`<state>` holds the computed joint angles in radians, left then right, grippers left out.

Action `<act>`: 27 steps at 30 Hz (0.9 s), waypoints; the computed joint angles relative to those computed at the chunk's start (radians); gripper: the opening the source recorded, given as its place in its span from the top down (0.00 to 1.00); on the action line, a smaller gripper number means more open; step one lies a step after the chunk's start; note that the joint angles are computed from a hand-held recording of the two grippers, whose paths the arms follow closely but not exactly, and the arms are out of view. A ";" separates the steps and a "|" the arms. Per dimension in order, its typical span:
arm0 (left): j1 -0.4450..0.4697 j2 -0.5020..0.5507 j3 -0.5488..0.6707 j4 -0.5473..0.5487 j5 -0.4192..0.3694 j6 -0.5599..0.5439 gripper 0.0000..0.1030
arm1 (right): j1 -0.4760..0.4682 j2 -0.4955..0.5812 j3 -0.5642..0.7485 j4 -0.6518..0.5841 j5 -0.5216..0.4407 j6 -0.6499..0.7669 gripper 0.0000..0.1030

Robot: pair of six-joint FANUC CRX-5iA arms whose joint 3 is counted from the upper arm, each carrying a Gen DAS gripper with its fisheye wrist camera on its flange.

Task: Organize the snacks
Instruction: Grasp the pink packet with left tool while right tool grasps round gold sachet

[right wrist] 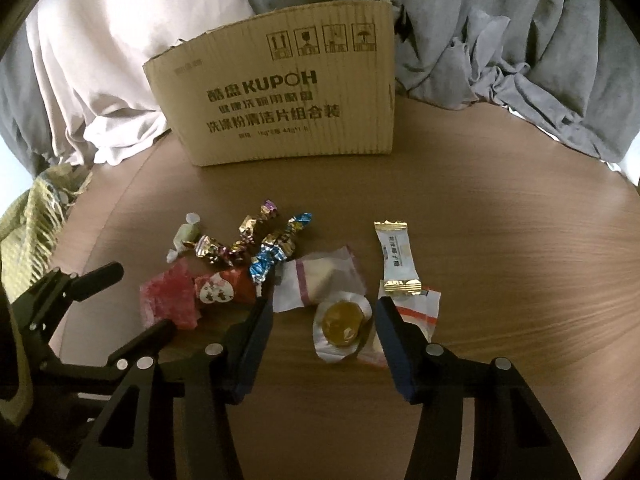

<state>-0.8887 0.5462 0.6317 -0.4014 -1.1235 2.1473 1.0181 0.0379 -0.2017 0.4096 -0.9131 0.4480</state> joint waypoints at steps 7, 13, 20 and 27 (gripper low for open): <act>0.018 0.007 -0.004 0.064 0.022 -0.012 0.49 | -0.026 0.010 0.013 -0.057 0.009 0.030 0.52; 0.021 -0.005 -0.017 0.081 0.036 0.008 0.65 | -0.035 0.014 0.014 -0.080 0.012 0.037 0.58; 0.011 -0.019 -0.006 0.073 0.045 0.034 0.66 | -0.040 0.013 0.011 -0.083 0.021 0.046 0.64; 0.012 -0.026 0.009 0.062 0.051 0.073 0.66 | -0.036 0.039 0.040 -0.092 -0.004 0.099 0.67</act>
